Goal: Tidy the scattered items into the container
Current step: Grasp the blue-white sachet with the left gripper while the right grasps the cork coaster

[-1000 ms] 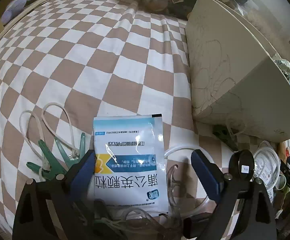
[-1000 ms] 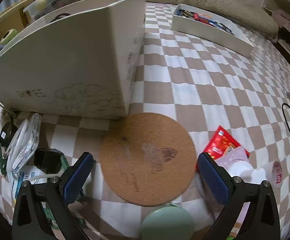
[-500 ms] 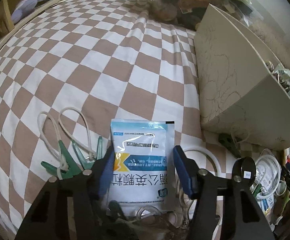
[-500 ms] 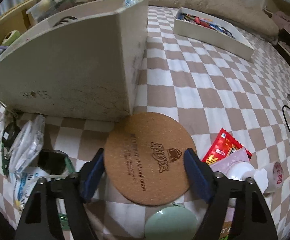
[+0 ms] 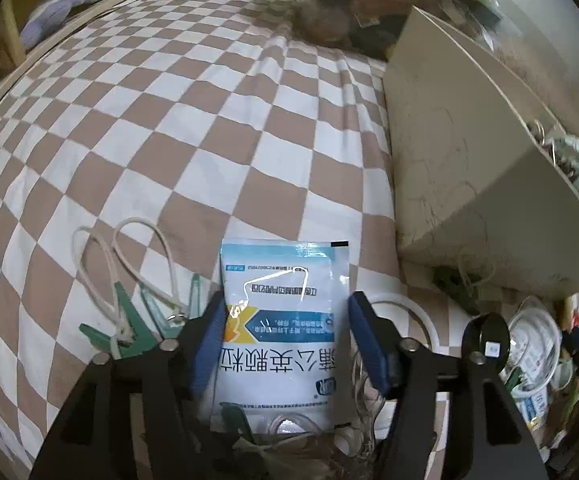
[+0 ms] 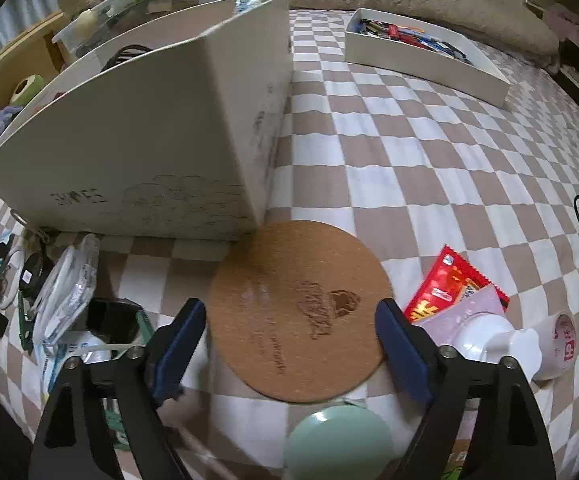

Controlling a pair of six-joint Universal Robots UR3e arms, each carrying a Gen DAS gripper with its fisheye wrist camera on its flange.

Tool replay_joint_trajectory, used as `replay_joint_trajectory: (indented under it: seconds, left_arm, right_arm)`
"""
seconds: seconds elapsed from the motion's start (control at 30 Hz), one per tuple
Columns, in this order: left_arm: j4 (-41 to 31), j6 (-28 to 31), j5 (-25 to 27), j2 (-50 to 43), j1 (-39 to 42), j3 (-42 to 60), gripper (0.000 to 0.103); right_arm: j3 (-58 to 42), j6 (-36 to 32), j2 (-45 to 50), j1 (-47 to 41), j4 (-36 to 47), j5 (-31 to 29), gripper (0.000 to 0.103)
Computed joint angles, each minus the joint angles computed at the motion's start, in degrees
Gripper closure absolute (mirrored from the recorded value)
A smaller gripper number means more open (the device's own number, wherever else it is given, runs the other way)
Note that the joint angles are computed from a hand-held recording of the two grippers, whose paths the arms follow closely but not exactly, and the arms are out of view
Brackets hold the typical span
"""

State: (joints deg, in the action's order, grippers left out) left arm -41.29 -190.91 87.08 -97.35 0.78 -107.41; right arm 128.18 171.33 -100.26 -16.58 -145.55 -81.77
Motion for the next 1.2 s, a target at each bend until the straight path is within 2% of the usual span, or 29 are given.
replay_joint_trajectory:
  seconds: [0.13, 0.17, 0.27, 0.33, 0.5, 0.63, 0.7, 0.77, 0.83, 0.93, 1.2]
  left_arm:
    - [-1.03, 1.69, 3.02, -2.38, -2.22, 2.36, 0.025]
    - [-1.45, 2.02, 3.70, -2.51, -2.75, 2.56, 0.018]
    - [-3.16, 1.58, 8.19, -6.02, -6.96, 6.29, 0.011]
    - [-3.58, 2.00, 9.51, -6.52, -7.89, 6.74, 0.008]
    - [-3.44, 3.00, 7.68, -6.15, -6.24, 6.12, 0.007]
    - [-3.51, 3.89, 7.53, -5.91, -5.75, 5.96, 0.007]
    - [-3.12, 4.13, 7.24, -5.25, -5.04, 5.35, 0.013]
    - [-2.69, 3.56, 7.47, -4.55, -4.65, 5.00, 0.032]
    - [-1.77, 3.03, 6.50, -3.10, -3.10, 3.70, 0.042]
    - [-0.47, 2.50, 3.95, -0.81, -0.62, 1.36, 0.052]
    - [1.49, 2.91, 0.91, 0.72, 1.97, -0.50, 0.059]
  right_arm:
    - [-0.88, -1.48, 0.21, -2.03, 2.34, 2.21, 0.008]
    - [-1.36, -1.81, 0.72, -1.95, 2.57, 2.01, 0.006]
    - [-3.31, -2.49, 3.57, -0.63, 2.74, -0.33, 0.000]
    - [-5.17, -2.88, 6.72, 1.02, 1.90, -3.17, 0.000]
    - [-8.11, -4.01, 9.79, -0.93, 3.53, -0.28, 0.000]
    - [-7.49, -3.10, 9.66, 0.74, 2.40, -2.36, 0.003]
    - [-7.00, -2.27, 8.99, 1.12, 2.12, -2.74, 0.003]
    - [-6.21, -1.81, 8.23, 1.01, 1.70, -2.47, 0.003]
    - [-5.09, -1.56, 6.75, 0.33, 1.35, -1.34, 0.003]
    - [-3.20, -0.51, 3.51, -2.29, 1.42, 1.88, 0.003]
    - [-0.27, 0.23, -4.36, -9.35, 5.06, 8.49, 0.003]
